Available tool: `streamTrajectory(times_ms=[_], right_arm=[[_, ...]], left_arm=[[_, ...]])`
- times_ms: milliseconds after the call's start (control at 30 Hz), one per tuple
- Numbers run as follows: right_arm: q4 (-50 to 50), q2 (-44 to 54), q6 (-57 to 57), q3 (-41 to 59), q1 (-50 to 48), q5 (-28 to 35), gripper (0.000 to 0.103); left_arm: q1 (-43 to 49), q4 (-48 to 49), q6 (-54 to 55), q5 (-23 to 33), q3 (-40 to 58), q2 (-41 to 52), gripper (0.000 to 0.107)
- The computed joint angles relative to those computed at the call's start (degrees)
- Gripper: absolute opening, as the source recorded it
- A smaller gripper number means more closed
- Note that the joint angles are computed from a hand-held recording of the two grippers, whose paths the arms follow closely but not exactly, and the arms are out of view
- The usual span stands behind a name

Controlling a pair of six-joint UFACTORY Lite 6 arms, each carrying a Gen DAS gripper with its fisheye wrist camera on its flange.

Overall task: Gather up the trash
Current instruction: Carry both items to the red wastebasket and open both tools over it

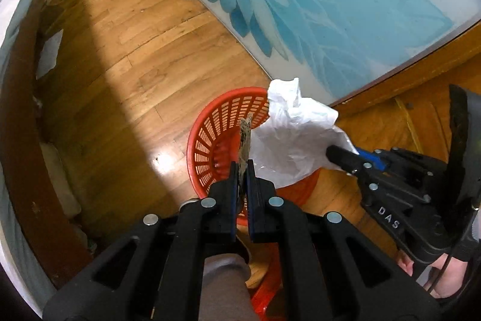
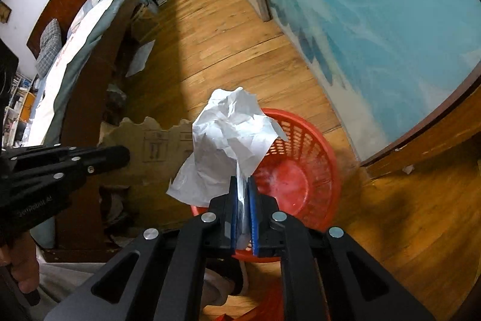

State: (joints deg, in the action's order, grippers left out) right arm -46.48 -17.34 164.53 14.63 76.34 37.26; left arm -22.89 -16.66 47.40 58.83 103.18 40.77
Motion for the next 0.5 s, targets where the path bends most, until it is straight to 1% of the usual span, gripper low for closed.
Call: streamTrajectory(times_ms=[33, 67, 100, 133, 167, 200, 233, 267, 300, 367, 433, 500], right_arm=[[0.43, -0.35, -0.88, -0.39, -0.65, -0.15, 0.013], [1.49, -0.40, -2.03, -0.15, -0.75, 0.53, 0.017], [1.91, 0.69, -2.53, 0.21, -0.76, 0.83, 0.032], [2.72, 0.70, -3.00, 0.67, -0.06, 2.17, 0.040], [3.79, -0.46, -2.17, 0.62, 1.81, 4.58, 0.052], [5.15, -1.37, -1.98, 0.72, 3.39, 6.84, 0.052], [6.75, -2.35, -2.87, 1.30, 4.52, 9.53, 0.052], [8.09, -3.09, -4.04, 2.18, 5.30, 12.12, 0.052], [9.11, -4.50, -5.11, 2.92, 6.00, 14.84, 0.052], [10.07, -6.83, -7.25, 4.96, 6.76, 20.22, 0.052], [9.72, -8.80, -8.19, 6.97, 7.66, 25.25, 0.053], [8.47, -9.55, -10.95, 10.04, 7.05, 29.21, 0.054]], left_arm=[[-0.16, 0.52, -0.49, -0.83, -0.09, -0.08, 0.005], [-0.09, 0.60, -0.76, -0.93, 0.60, 0.10, 0.005], [-0.08, 0.68, -1.00, -0.88, 1.75, 0.92, 0.006], [0.02, 1.03, -1.46, -1.14, 1.58, 0.38, 0.009], [0.19, 1.19, -1.53, -1.54, 1.01, -0.50, 0.014], [0.40, 0.93, -1.19, -1.84, 0.33, -1.24, 0.028], [0.87, 0.47, -0.85, -2.16, -0.48, -2.47, 0.055], [1.56, -0.53, -0.16, -2.44, -1.32, -3.80, 0.066], [2.07, -1.47, 0.54, -2.40, -1.64, -4.52, 0.069], [3.13, -2.28, 1.40, -2.50, -1.57, -5.57, 0.070], [4.51, -2.90, 2.14, -2.88, -1.55, -6.94, 0.072], [6.38, -3.88, 2.73, -1.98, -0.16, -7.70, 0.074]])
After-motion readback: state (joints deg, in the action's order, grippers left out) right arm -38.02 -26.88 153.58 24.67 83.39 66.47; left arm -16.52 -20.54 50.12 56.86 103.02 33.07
